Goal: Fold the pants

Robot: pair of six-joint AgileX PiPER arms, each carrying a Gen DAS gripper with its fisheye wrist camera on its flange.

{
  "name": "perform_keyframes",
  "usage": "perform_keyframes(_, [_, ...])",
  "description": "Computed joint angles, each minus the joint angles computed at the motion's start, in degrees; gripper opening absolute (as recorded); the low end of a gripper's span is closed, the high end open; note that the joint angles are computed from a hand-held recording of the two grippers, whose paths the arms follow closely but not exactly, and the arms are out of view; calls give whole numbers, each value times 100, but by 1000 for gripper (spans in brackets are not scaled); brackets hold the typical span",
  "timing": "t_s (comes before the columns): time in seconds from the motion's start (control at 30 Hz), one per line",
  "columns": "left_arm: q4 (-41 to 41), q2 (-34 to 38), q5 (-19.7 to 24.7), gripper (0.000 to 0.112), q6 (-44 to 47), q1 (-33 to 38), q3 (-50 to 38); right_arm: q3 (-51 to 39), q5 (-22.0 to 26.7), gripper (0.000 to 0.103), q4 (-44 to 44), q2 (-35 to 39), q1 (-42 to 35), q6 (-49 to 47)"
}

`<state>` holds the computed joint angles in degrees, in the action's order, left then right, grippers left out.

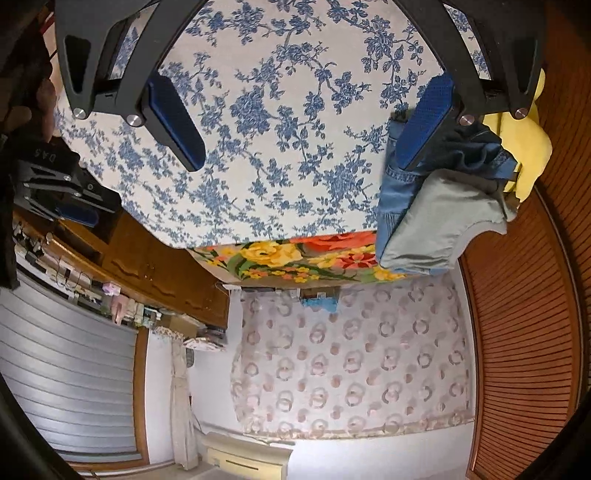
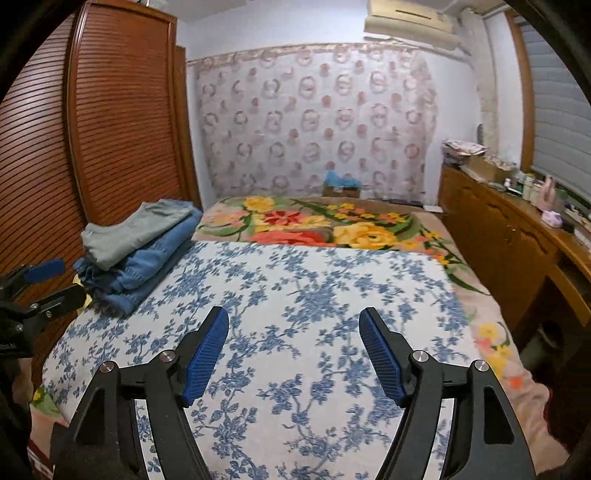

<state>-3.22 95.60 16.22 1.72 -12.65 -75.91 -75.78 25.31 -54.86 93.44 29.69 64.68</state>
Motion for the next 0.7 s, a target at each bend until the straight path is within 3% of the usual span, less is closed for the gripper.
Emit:
perform_keyframes(0.37, [787, -404, 3, 103, -869, -133, 64, 912, 337, 75, -1860, -823, 354, 1982])
perform_keyframes(0.7, [1616, -523, -25, 103, -1690, -214, 134, 1159, 442, 75, -2270, -916, 498, 2437])
